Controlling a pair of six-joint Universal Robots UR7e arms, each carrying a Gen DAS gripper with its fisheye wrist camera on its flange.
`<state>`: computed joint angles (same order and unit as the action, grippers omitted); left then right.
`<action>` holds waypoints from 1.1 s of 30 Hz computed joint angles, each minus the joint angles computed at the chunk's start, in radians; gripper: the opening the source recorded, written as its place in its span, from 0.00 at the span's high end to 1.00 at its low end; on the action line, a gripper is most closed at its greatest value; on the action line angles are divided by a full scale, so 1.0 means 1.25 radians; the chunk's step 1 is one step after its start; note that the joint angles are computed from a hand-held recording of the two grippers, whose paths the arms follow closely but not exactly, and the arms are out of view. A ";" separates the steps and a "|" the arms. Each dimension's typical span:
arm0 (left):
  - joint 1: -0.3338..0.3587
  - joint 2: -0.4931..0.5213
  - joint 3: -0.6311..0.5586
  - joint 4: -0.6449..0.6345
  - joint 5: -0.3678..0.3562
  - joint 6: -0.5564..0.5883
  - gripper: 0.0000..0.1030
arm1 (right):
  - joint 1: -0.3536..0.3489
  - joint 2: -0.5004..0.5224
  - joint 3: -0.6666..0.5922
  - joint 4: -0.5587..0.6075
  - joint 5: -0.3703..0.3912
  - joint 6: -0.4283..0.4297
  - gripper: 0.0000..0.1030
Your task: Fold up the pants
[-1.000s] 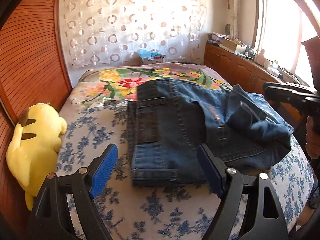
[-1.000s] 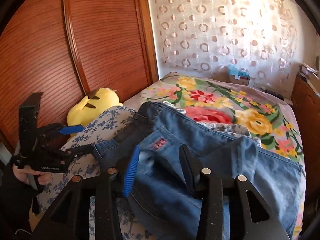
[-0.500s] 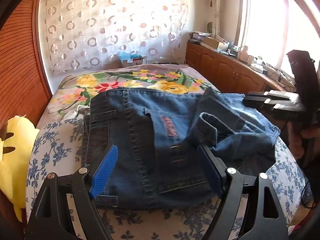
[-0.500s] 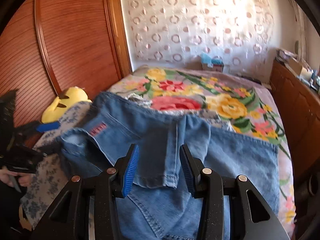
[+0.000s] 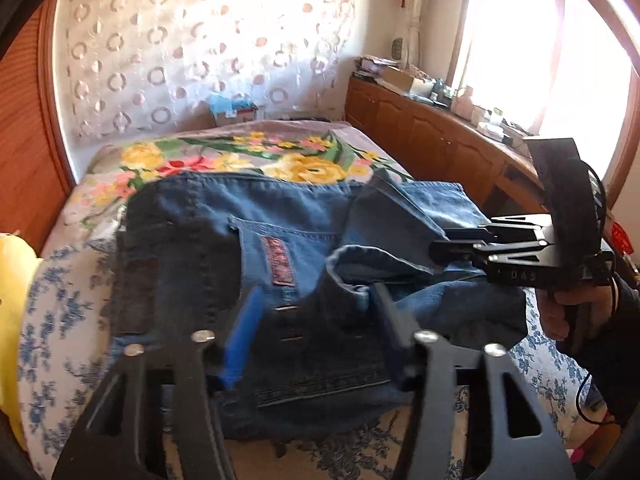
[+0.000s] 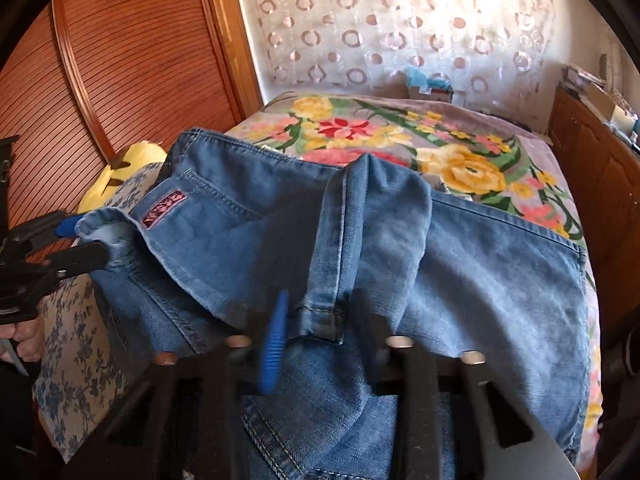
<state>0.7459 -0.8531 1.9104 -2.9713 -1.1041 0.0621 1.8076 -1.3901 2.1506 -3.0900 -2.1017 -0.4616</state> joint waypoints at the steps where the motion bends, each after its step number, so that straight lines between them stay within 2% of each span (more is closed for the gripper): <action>1: 0.000 0.002 0.000 -0.003 -0.004 0.000 0.58 | -0.001 -0.009 0.002 0.008 0.007 -0.008 0.83; 3: -0.003 0.002 0.002 -0.005 -0.008 0.002 0.74 | -0.002 -0.024 0.004 0.001 0.022 -0.030 0.85; 6: -0.012 -0.011 0.017 -0.023 -0.012 0.009 0.87 | 0.022 -0.028 -0.014 -0.014 0.030 -0.048 0.87; 9: -0.021 -0.035 0.040 -0.050 -0.015 0.004 0.91 | 0.058 -0.014 -0.048 -0.030 0.029 -0.068 0.87; 13: -0.029 -0.075 0.076 -0.101 -0.017 0.001 0.92 | 0.100 0.019 -0.100 -0.039 0.036 -0.104 0.87; 19: -0.031 -0.137 0.135 -0.145 0.050 -0.018 0.92 | 0.142 0.109 -0.189 -0.029 0.051 -0.134 0.87; 27: 0.011 -0.175 0.159 -0.128 0.103 -0.037 0.92 | 0.110 0.241 -0.313 0.008 0.109 -0.170 0.87; 31: 0.022 -0.184 0.168 -0.109 0.110 -0.058 0.91 | 0.098 0.301 -0.372 0.022 0.102 -0.179 0.87; 33: 0.031 -0.185 0.168 -0.097 0.104 -0.071 0.87 | 0.094 0.323 -0.394 0.029 0.099 -0.177 0.80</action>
